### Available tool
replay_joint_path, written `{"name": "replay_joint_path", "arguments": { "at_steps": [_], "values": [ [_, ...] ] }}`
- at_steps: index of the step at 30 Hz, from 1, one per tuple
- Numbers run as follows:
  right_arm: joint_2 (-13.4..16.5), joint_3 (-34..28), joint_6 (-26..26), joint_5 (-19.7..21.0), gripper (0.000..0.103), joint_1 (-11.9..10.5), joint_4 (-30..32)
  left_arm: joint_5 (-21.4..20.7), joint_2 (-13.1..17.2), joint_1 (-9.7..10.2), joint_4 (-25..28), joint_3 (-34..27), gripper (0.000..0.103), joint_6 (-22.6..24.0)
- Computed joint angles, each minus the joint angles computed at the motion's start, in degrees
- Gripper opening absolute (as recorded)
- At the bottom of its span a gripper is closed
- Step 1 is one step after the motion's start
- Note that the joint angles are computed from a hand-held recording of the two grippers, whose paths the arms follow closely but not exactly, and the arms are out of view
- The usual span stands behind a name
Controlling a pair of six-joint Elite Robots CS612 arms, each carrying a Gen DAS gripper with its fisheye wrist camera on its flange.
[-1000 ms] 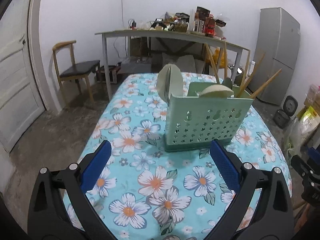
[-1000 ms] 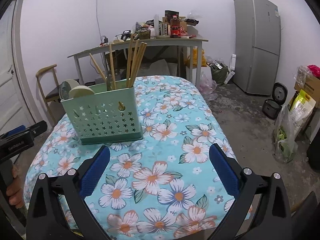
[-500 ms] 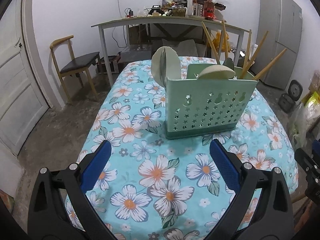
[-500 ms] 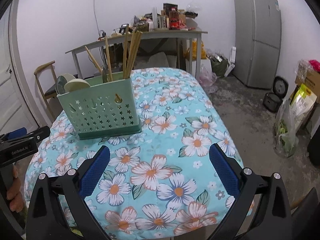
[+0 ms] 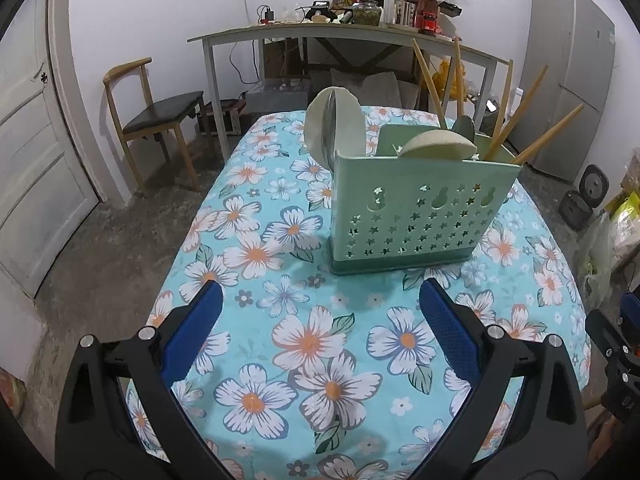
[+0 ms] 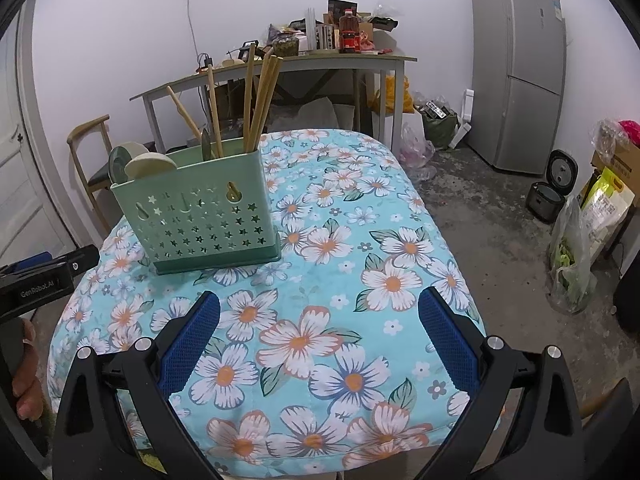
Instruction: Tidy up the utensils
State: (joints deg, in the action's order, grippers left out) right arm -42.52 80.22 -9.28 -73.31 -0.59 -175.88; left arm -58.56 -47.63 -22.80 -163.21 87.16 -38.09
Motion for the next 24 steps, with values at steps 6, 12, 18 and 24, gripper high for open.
{"name": "replay_joint_path", "arguments": {
  "at_steps": [6, 12, 18, 24],
  "values": [
    [0.01, -0.19, 0.64, -0.72, 0.097, -0.21, 0.48, -0.07, 0.25, -0.27, -0.40, -0.55, 0.095, 0.87],
    [-0.21, -0.12, 0.68, -1.50, 0.097, -0.29, 0.68, -1.29, 0.32, -0.38, 0.69, -1.06, 0.095, 1.37],
    [-0.18, -0.36, 0.47, -1.29, 0.097, -0.28, 1.40, -1.20, 0.23, -0.43, 2.07, -1.37, 0.095, 1.52],
    [0.03, -1.10, -0.45, -0.73, 0.097, -0.10, 2.44, -0.78, 0.13, -0.45, 2.80, -1.47, 0.095, 1.51]
  ]
}}
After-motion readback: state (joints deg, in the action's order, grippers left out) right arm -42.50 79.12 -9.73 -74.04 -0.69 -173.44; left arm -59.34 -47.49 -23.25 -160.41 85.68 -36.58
